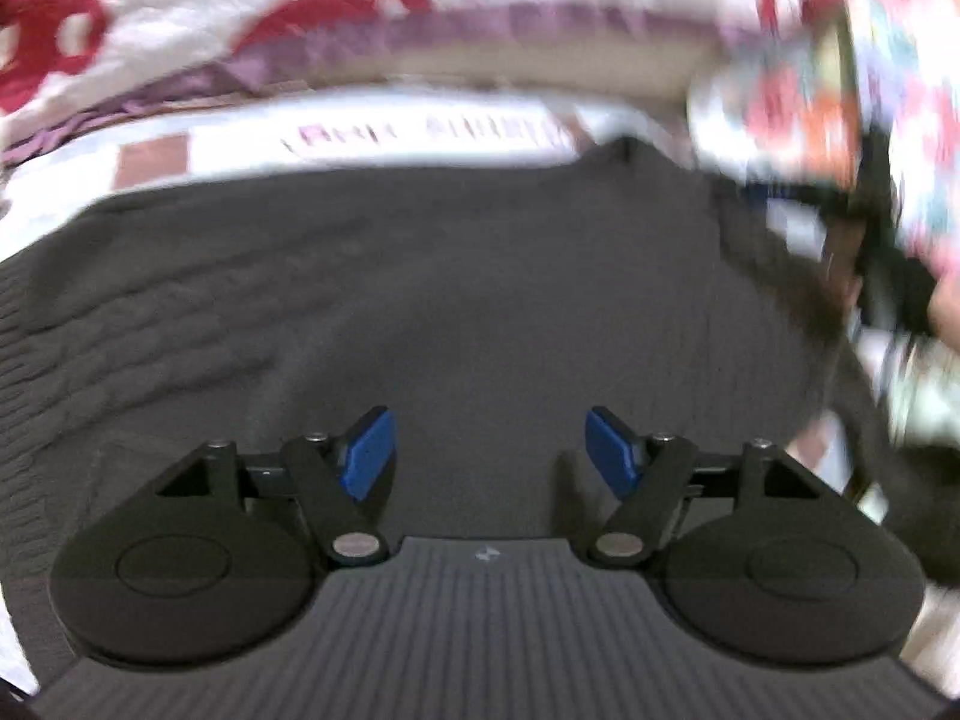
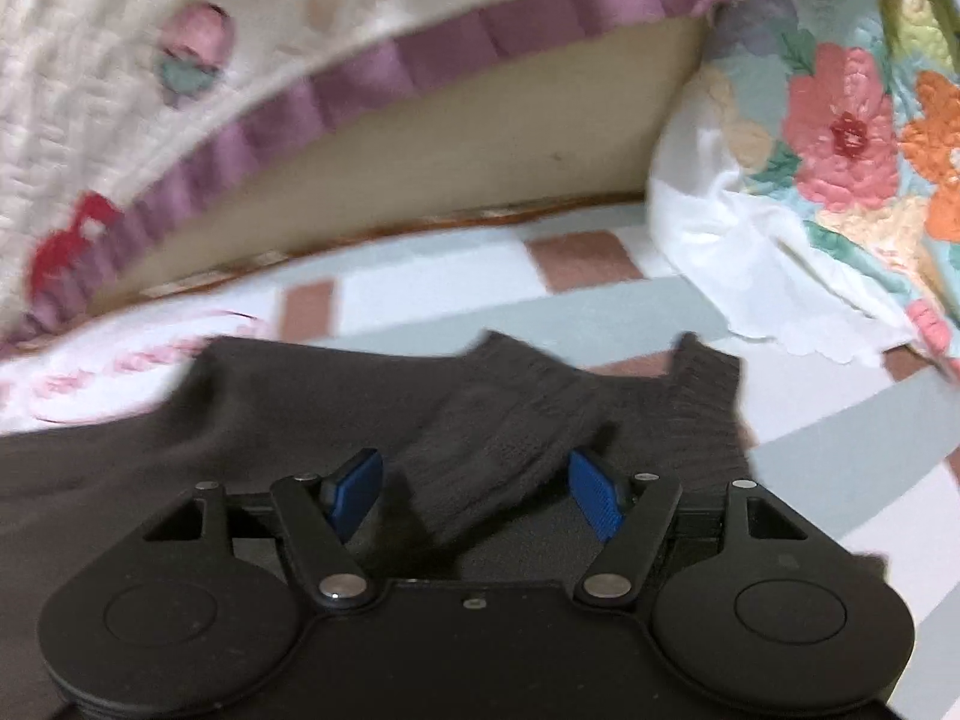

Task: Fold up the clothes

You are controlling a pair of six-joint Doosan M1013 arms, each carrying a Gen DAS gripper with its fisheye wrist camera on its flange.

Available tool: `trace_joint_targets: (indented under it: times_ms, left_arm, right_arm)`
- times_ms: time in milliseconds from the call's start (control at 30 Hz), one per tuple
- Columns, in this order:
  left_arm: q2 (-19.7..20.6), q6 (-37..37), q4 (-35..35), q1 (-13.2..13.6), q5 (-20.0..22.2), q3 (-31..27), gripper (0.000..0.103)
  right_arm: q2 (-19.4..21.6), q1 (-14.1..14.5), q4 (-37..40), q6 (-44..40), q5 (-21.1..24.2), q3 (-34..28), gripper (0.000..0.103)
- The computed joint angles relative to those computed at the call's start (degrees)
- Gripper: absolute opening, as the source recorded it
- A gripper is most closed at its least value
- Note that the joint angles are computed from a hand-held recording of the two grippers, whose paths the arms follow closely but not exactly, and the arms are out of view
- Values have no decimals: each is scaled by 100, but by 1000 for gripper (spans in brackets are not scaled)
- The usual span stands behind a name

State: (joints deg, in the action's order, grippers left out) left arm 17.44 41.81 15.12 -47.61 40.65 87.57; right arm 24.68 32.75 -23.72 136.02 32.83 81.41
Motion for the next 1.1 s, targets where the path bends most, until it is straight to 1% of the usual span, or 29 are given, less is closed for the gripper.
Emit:
trace_joint_targets:
  times_ms: [33,67,133,200,267,333,433,467,533,567,600,667,767,867,967,1000,1100]
  left_arm:
    - [96,226,-171,-14,325,-115,71]
    - [173,383,-353,-10,560,-187,71]
    - [166,342,-353,-34,520,-158,73]
    - [215,339,-439,-46,838,-312,73]
    - [277,137,-247,-92,1155,-506,73]
    - [287,-184,-62,-157,1316,-667,73]
    - [229,-331,-63,-254,983,-794,73]
    - [281,-242,-53,-315,949,-904,70]
    - [391,-54,-40,-431,885,-1136,68]
    - [449,45,-37,-487,854,-1257,68]
    - [527,179,-64,-537,872,-1403,68]
    - [716,543,-188,-623,941,-1709,68]
    - [811,771,-235,-795,648,-1805,68]
    - [849,1107,-555,-899,466,-1816,68]
    - [843,1441,-935,-937,465,-1800,68]
    - [825,1537,-1120,-929,433,-1767,68]
    - [688,2025,-2059,-804,94,-1522,68]
  right_arm:
    - [-63,13,151,-90,-142,74,73]
    - [-124,25,321,-192,-281,149,73]
    - [-234,46,719,-411,-527,300,73]
    - [-323,80,1015,-491,-636,422,73]
    - [-413,104,1426,-684,-710,531,73]
    - [-527,66,2419,-1452,-538,574,73]
    - [-806,-52,3870,-2796,-146,694,73]
    - [-920,-97,4170,-3064,-11,747,73]
    - [-1147,-168,4335,-3215,149,919,73]
    - [-1262,-197,4296,-3234,217,1023,73]
    - [-1381,-203,4016,-3150,316,1140,73]
    - [-1614,-157,3126,-2617,589,1379,73]
    - [-2021,-219,2923,-2172,760,1813,73]
    - [-2416,-394,3547,-2160,820,2226,74]
    - [-2636,-584,4516,-2068,1184,2521,74]
    - [-2701,-646,4840,-2069,1276,2618,73]
    - [-2834,-740,5736,-2248,1252,2854,74]
